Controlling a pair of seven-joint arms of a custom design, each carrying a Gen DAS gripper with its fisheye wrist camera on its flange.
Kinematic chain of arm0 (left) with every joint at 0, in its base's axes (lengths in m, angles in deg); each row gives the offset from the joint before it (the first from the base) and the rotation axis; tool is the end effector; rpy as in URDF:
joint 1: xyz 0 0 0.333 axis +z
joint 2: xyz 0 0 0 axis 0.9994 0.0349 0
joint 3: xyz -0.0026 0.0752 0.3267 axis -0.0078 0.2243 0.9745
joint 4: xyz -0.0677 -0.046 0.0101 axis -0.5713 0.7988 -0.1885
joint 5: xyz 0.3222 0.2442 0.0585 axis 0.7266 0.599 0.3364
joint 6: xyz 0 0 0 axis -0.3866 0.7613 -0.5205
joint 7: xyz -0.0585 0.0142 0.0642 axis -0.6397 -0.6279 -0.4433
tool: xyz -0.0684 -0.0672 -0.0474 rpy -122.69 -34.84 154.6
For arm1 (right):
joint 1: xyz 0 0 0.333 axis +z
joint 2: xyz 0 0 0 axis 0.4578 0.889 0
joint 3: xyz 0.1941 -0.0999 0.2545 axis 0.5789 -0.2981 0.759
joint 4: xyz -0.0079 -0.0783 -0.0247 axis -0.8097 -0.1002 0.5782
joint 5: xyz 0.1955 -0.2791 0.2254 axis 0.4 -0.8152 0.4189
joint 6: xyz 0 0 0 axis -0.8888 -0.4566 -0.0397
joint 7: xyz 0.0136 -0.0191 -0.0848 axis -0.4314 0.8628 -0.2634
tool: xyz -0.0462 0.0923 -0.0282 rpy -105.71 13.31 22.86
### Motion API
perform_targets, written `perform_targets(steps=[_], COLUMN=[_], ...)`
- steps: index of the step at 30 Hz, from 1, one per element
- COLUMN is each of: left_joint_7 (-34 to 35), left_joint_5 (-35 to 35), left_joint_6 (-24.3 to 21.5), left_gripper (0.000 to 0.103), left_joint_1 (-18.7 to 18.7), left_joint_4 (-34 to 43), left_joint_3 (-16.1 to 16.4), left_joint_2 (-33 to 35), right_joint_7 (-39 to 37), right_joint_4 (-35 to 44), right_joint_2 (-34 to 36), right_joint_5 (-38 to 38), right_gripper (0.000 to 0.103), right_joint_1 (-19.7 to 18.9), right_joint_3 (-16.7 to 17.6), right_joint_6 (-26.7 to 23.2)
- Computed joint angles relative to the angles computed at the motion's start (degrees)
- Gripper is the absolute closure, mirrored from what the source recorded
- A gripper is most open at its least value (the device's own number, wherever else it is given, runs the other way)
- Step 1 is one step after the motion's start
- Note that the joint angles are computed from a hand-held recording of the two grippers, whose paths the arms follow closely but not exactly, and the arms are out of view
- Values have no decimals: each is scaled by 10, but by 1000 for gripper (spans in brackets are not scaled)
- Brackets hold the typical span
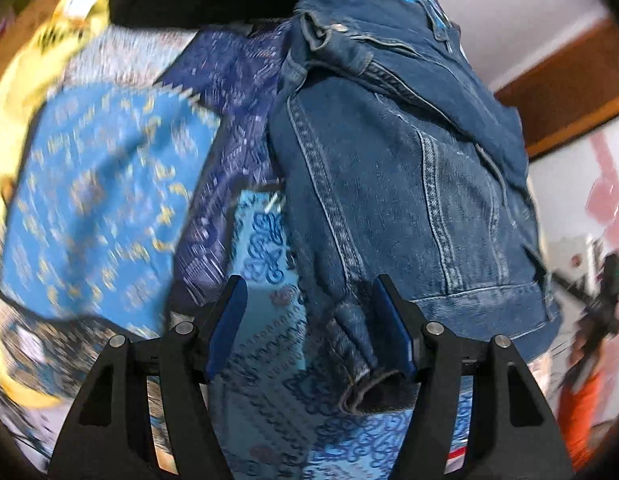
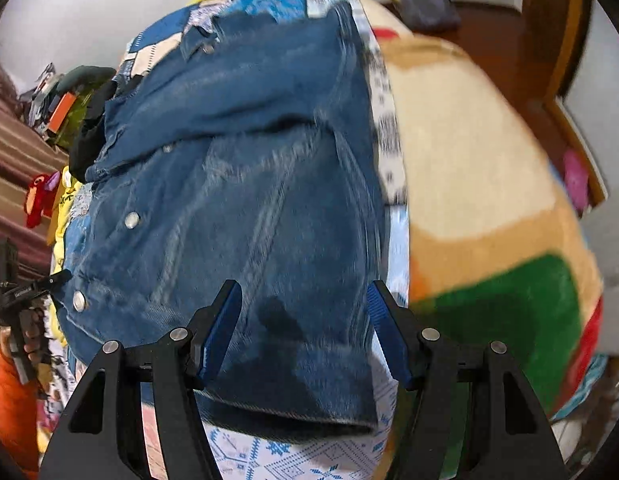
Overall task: Fold large clothes
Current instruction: 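Grasp the jacket hem with both tools, then lift the hem with both tools and fold it toward the collar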
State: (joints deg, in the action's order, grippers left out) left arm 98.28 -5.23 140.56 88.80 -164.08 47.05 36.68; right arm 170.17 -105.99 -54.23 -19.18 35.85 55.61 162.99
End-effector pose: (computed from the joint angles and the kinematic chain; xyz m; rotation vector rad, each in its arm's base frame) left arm 0.6795 -0.1079 0.3569 1.7886 -2.2898 0.6271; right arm 0.4831 0.0007 0.4185 -1.4612 2.2227 -0.0705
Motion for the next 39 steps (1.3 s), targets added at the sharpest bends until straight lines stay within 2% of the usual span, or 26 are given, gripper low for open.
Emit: perform_targets(steps=[4,7,11,16,20,24,26,27,28,30,32,34,39], left_joint_7=[-1,11,25,49,89,99,102,104,105,117,136,153,162], left_joint_5=[-67,-85,-73,-96,-114,-123,-130,-132,-133,-146,-156,-167,-200], left_joint_6=[-51,-70,-28,-34,-27,-12,-7,0,4,3,12,25,19], left_gripper=[39,39,38,38,39,47,56,65,74,84,86,90,92], left_joint_1=[25,25,4,5,7,-1,-2,-3,-4,-3,-3,-6,-6], left_joint_4=[13,10,-23,-40,-68,-85,-91,-93,-91,-83,-76,-74,-24], left_joint_3=[-15,-20,-16,-20,-19,-15,-14,-13,-13,-16,-19,-22,-25], left_joint_2=[13,12,-12,-29,-51,-65,-70,-73,-74,-74,-76,-86,-73], right_joint_7=[-36,-59,-60,-64,-87,-96,-97,-99,-90,-76,-84,-113,-130], right_joint_4=[-11,-14,-16,-20,-38,-48,-46,-44,-42,-36,-31,-20,15], right_joint_2=[0,0,4,-7,-30,-40,-34,-30,-27,-21,-23,-22,-14], right_joint_5=[53,63,66,61,105,136,148,154,148,121,110,131,109], right_gripper=[41,39,41,47,47,47,48,49,54,67,84,90,92], right_joint_1=[17,22,21,18,23,26,29,30,27,23,27,40,37], right_joint_3=[-10,-8,-4,-6,-28,-29,-29,-28,-21,-7,-8,-21,-18], right_joint_6=[7,14,23,6,-22,-19,-15,-11,-2,11,18,22,45])
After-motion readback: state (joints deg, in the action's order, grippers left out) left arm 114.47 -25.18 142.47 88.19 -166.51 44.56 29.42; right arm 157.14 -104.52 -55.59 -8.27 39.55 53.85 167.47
